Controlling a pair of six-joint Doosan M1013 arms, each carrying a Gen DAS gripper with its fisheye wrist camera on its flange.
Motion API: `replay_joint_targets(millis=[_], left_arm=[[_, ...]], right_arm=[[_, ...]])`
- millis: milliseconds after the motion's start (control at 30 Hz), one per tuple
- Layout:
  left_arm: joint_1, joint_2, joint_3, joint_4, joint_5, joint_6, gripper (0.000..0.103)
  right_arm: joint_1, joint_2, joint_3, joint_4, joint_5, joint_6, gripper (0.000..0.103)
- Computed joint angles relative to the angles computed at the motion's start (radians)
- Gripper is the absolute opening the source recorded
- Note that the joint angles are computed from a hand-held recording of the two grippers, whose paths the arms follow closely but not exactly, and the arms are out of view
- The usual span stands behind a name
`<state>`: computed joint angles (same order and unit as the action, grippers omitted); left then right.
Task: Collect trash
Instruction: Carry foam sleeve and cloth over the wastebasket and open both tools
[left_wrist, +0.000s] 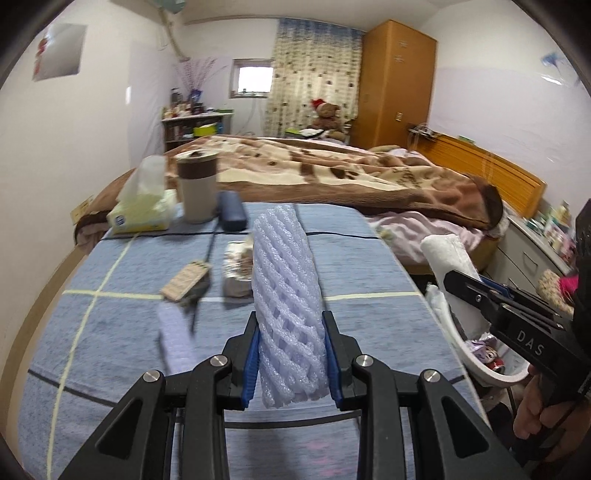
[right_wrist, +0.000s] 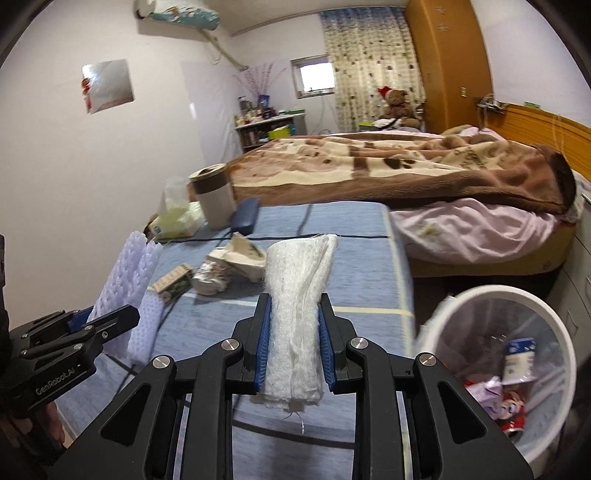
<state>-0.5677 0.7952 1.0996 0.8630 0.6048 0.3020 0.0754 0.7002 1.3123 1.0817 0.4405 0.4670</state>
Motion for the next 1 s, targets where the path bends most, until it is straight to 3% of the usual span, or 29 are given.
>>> replay_joint_targets(millis=[567,1000], left_arm=[[-0.053,0.116,-0.219,-0.201,-0.046,0.326,0.031],[-0.075,0.224,-0.418,-0.436,-0.030,0.621,0.031]], right_arm=[[-0.063,-0.030,0.053,-0.025,-0.141,0.091,0.024],[-0.098,-0.020,0.050,-0.274,-0.168,0.386,0.024]])
